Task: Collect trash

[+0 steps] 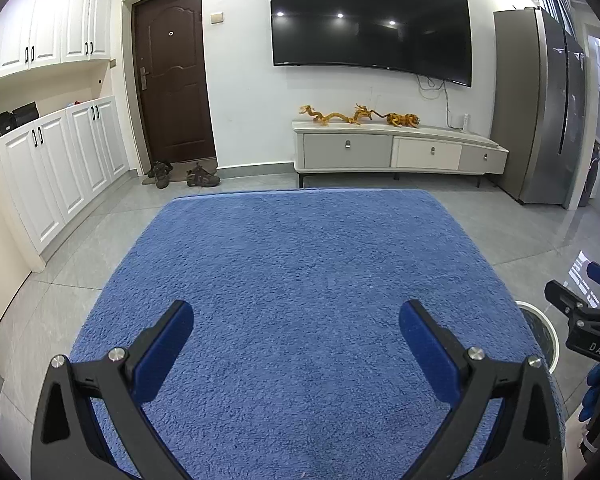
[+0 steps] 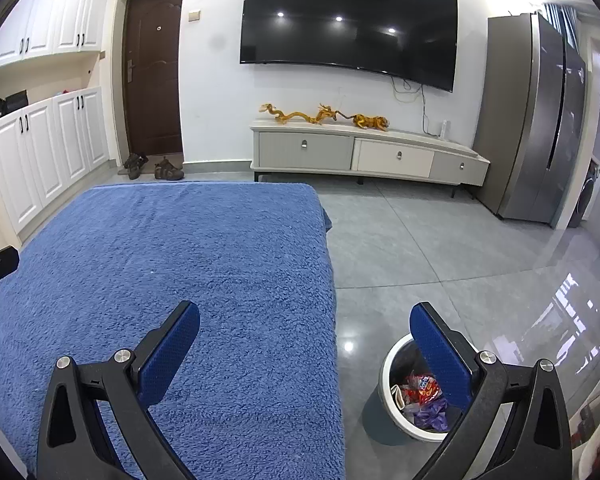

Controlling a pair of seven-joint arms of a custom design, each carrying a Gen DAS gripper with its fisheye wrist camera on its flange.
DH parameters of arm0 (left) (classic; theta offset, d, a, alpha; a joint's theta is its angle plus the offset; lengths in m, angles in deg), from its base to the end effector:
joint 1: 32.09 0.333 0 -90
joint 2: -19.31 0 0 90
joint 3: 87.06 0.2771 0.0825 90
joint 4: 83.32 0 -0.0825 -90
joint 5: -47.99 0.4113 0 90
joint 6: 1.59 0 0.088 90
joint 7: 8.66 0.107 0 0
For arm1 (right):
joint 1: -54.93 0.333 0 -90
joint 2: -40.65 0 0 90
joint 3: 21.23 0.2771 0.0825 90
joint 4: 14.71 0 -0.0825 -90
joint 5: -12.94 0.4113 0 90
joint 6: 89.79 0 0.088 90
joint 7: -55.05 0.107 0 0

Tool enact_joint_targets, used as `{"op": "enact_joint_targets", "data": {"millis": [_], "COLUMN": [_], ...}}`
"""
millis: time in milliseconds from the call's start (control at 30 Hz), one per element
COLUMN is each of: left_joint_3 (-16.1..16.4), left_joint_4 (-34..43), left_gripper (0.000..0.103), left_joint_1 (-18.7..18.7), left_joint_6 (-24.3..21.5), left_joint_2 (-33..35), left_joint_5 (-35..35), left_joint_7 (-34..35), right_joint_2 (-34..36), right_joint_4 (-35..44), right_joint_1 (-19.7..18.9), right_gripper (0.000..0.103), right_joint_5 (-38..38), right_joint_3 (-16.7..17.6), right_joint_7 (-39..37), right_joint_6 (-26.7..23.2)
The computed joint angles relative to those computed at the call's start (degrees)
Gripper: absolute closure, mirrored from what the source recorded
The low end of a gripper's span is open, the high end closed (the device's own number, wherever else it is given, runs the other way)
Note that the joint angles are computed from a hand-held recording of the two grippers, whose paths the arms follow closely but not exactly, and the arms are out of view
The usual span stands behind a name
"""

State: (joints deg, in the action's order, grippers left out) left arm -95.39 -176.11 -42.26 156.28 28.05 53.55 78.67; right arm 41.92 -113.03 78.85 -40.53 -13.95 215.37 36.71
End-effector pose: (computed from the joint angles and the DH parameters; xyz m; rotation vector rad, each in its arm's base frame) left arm 0.6463 -0.2129 0.6078 -1.3631 1.9140 -0.9976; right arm 0.5593 0.3063 0.5789 -1.4498 1.9329 -1.0621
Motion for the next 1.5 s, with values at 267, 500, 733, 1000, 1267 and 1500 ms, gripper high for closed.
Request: {"op": "enact_joint_targets", "data": {"millis": [267,500,733,1000,1267,1500], "left_joint_3": [0.0,0.0,0.1,-0.1,-0.5,-0.3], "left_joint_4": [-0.2,-0.7,-1.6,-2.6,-5.1,-5.6], "left_gripper": [0.000,0.000,0.000,0.000,0.000,0.000], "left_joint_1": [0.4,0.6,0.9,1.2,1.8,2.5], "left_joint_6": [0.1,0.4,0.7,2.1,3.6,3.4], "left_joint_2": [-0.2,-0.7,-1.4,-2.0,-3.5,-3.8], "left_joint_5": [-1.0,-1.3,-1.1,-1.9,-4.3,-5.3], "left_joint_7": [0.5,0.5,-0.2,0.5,2.2,2.8], "right_joint_2": [0.1,0.4,0.3,0.3,1.0,2.4], "right_joint_4": [0.5,1.7,1.7,1.9,3.3,5.3], "right_joint_1": [0.2,0.7,1.0,1.2,1.8,2.9], "right_gripper": [0.000,0.000,0.000,0.000,0.000,0.000], "right_joint_5": [-0.1,-0.3,-0.4,-0.7,-0.7,-0.5], "right_joint_3": [0.1,0.2,0.3,0.5,0.6,0.5], "right_joint_7": [-0.6,-1.3,-1.5,-1.7,-2.8,-4.4], "right_joint_6": [-0.6,-1.4,-1.7,-2.2,-3.7,-5.1]}}
